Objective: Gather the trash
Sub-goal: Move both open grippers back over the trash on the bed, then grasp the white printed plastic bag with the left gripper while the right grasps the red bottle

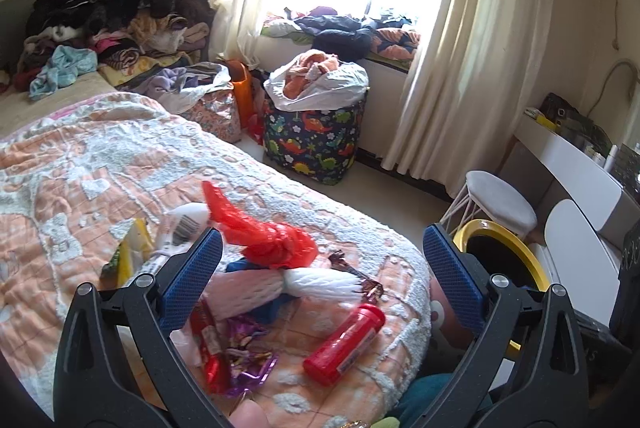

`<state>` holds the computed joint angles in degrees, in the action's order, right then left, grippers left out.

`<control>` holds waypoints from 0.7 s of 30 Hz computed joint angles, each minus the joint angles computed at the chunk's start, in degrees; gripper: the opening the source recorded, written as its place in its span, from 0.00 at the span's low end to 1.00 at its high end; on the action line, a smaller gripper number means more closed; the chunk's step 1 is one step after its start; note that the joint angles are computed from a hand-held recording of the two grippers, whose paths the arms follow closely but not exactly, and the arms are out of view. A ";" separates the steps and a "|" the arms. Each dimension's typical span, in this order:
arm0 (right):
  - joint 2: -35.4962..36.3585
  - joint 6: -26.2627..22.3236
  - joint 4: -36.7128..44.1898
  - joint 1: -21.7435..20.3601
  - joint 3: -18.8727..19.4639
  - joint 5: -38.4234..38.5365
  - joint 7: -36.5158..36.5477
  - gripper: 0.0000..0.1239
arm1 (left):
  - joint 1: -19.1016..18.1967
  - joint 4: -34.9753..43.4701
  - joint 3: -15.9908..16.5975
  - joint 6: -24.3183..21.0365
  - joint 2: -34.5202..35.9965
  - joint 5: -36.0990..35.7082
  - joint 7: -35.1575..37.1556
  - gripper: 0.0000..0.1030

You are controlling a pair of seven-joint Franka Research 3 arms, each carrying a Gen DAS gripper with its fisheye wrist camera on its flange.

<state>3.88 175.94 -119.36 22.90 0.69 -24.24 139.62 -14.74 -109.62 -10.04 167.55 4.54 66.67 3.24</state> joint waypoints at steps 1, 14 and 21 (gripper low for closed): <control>0.19 -0.32 0.24 0.11 0.29 0.39 -0.45 0.67 | 0.19 -0.44 0.22 0.09 -0.34 0.22 -0.43 0.89; 5.02 -6.64 6.98 5.25 -0.42 2.18 -2.97 0.70 | 4.53 -6.31 0.42 0.81 -4.18 0.08 -3.01 0.89; 7.77 -9.80 10.07 6.22 -0.25 4.05 -4.25 0.70 | 6.91 -9.78 0.15 1.22 -6.13 -2.06 -2.55 0.89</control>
